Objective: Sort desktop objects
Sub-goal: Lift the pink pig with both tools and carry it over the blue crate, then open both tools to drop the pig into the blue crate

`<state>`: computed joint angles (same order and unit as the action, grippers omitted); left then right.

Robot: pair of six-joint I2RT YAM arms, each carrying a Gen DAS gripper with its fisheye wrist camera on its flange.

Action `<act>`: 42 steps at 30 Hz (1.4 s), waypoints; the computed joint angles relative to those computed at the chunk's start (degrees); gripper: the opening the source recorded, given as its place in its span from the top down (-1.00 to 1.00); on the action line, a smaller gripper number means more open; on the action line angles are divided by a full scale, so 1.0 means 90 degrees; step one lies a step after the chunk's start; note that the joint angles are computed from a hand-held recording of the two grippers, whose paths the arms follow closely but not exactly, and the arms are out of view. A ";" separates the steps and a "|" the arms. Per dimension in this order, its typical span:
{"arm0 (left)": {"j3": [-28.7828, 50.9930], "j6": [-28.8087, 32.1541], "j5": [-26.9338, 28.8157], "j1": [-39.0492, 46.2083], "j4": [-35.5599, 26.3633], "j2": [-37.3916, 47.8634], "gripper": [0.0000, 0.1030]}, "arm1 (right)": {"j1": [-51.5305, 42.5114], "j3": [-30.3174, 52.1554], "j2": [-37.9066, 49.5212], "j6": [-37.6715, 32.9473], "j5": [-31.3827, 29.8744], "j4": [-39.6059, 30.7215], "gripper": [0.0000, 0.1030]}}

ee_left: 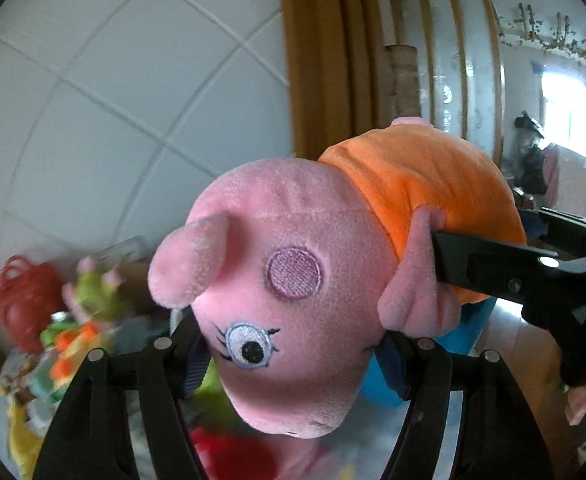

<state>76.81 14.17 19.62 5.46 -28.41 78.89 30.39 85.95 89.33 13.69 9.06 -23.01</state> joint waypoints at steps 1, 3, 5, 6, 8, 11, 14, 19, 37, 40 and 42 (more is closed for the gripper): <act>0.0354 -0.0214 -0.0276 -0.0409 -0.0068 0.0306 -0.33 | -0.0402 0.0193 0.0040 -0.0150 -0.0256 -0.0166 -0.73; 0.1409 -0.0594 -0.0879 -0.1200 -0.0335 0.1180 -0.33 | -0.1233 0.0616 0.0253 -0.0497 -0.0814 -0.0454 -0.73; 0.2415 -0.0822 -0.1246 -0.1658 -0.0715 0.1965 -0.33 | -0.2064 0.1373 0.0785 -0.0779 -0.1530 -0.0828 -0.73; 0.3185 -0.0929 -0.1431 -0.1868 -0.1051 0.2549 -0.33 | -0.2325 0.1669 0.1037 -0.0852 -0.1771 -0.0953 -0.73; 0.4285 -0.1109 -0.1684 -0.2148 -0.1586 0.3346 -0.33 | -0.2891 0.2436 0.1667 -0.1021 -0.2327 -0.1324 -0.73; 0.5855 -0.1279 -0.1889 -0.2303 -0.2424 0.4431 -0.37 | -0.3354 0.3676 0.2655 -0.1211 -0.2885 -0.1915 -0.73; 0.7365 -0.1492 -0.2005 -0.2315 -0.3428 0.5410 -0.50 | -0.3569 0.4685 0.3382 -0.1317 -0.3197 -0.2449 -0.73; 0.8679 -0.1745 -0.2237 -0.2277 -0.4392 0.6192 -0.66 | -0.3747 0.5027 0.3684 -0.1331 -0.3377 -0.2673 -0.98; 0.4455 -0.2097 -0.2732 -0.2542 -0.2515 0.3603 -0.88 | -0.3539 0.2609 0.2413 -0.2015 -0.2013 -0.1898 -0.99; 0.3886 -0.2135 -0.2730 -0.2538 -0.2298 0.3187 -0.88 | -0.3475 0.2087 0.2022 -0.2005 -0.1923 -0.1724 -0.99; 0.3553 -0.2156 -0.2753 -0.2528 -0.2180 0.2930 -0.88 | -0.3433 0.1779 0.1778 -0.1993 -0.1855 -0.1630 -0.99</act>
<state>108.79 -5.23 -5.16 -17.30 -48.03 105.26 -0.51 101.96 105.33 -4.24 -7.63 -37.68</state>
